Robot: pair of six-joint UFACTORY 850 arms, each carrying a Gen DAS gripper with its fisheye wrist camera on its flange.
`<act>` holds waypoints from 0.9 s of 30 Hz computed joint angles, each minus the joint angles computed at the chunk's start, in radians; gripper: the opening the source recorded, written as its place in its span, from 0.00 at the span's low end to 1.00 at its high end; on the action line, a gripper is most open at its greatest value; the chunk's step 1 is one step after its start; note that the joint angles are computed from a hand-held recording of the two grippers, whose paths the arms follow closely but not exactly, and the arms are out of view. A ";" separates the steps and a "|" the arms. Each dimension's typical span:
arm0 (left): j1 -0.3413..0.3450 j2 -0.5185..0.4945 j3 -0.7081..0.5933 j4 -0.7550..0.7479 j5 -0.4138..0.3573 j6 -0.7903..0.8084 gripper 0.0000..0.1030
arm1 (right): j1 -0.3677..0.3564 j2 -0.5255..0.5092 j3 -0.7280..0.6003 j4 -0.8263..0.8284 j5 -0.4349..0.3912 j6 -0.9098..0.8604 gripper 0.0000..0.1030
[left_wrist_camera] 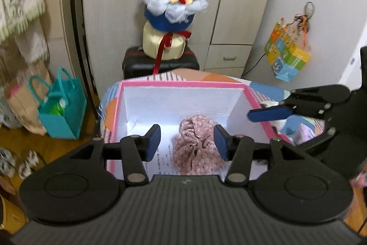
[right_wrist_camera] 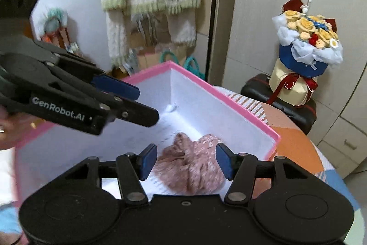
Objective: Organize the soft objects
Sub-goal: 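Open the right tool to drop the scrunchie into the pink box, then move both tools down toward the green sponge and orange ball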
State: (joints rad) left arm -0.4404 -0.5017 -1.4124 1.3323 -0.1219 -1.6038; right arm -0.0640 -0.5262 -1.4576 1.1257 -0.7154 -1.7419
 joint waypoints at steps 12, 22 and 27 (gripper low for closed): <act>-0.136 0.229 0.197 0.108 -0.105 0.005 0.64 | -0.132 0.233 0.213 0.046 -0.095 -0.046 0.67; -0.228 0.316 0.264 -0.399 -0.102 0.512 0.66 | -0.230 0.392 0.377 0.075 -0.112 -0.147 0.74; -0.276 0.334 0.295 -0.366 -0.102 0.496 0.66 | -0.293 0.436 0.437 0.107 -0.156 -0.215 0.75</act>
State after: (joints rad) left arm -0.7164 -0.1678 -1.1177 0.9659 -0.2243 -1.1080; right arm -0.3565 -0.0905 -1.0209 1.2330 -0.8713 -1.9565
